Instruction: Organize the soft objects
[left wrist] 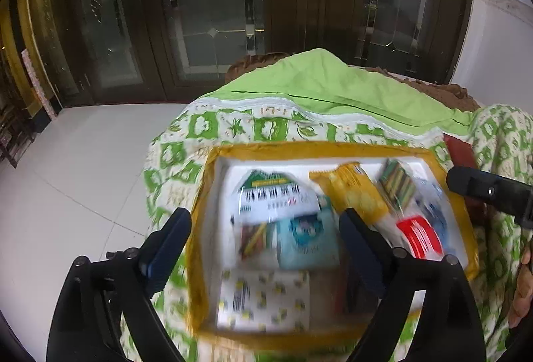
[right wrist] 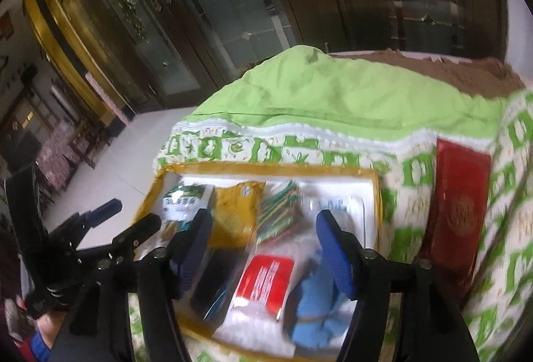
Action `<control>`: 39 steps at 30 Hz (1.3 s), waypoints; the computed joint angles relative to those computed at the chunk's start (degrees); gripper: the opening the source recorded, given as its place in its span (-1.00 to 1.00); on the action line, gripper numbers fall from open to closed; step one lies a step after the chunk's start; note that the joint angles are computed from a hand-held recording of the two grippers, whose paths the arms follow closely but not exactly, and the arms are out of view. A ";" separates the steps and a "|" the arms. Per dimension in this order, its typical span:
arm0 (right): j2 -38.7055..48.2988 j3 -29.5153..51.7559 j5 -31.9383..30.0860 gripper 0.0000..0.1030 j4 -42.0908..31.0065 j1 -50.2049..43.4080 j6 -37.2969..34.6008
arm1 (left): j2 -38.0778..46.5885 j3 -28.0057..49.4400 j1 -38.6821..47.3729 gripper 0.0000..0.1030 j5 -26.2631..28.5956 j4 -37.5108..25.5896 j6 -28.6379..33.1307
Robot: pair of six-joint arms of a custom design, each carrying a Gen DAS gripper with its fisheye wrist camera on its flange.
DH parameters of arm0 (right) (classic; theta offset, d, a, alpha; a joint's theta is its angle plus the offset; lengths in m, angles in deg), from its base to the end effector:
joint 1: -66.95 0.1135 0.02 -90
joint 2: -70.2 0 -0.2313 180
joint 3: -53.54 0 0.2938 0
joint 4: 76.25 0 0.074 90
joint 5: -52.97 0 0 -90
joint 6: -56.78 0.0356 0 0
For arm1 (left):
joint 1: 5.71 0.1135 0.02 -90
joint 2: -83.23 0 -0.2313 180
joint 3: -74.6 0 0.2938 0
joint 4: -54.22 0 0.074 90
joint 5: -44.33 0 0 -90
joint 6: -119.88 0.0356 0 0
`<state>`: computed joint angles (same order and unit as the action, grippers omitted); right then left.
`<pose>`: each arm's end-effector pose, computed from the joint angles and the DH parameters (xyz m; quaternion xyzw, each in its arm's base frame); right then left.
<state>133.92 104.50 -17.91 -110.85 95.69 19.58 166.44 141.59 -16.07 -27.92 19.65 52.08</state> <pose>0.2485 0.1230 0.1768 0.2505 0.8859 0.1170 0.3726 0.3354 -0.0724 0.1775 0.3106 0.8789 -0.1104 0.3447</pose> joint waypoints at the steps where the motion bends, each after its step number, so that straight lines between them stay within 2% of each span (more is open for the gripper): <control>1: -1.89 -1.25 0.62 0.43 -0.28 1.27 1.66 | -2.07 -1.68 0.68 0.76 0.34 -0.42 0.43; 6: -7.24 -4.87 5.13 0.64 -0.73 8.51 8.88 | -10.68 -8.61 3.12 0.79 0.85 -2.27 1.81; 11: -7.29 -5.58 9.31 0.76 -2.57 15.23 13.93 | -20.06 -15.06 6.06 0.82 1.23 -4.83 4.08; 22: -8.00 -5.84 19.05 0.97 -12.45 27.57 27.61 | -29.36 -22.44 11.52 0.88 3.12 -8.29 6.00; 28: -8.30 -6.39 22.71 0.98 -14.13 34.27 33.73 | -32.40 -26.04 15.51 0.88 5.28 -9.89 7.42; 33: -11.11 -9.68 21.13 0.98 -10.32 36.53 35.43 | -36.03 -29.68 19.23 0.88 6.21 -11.06 10.15; 39: -9.31 -8.61 24.14 0.98 -14.99 42.24 43.20 | -38.69 -32.07 25.29 0.88 10.21 -13.80 14.09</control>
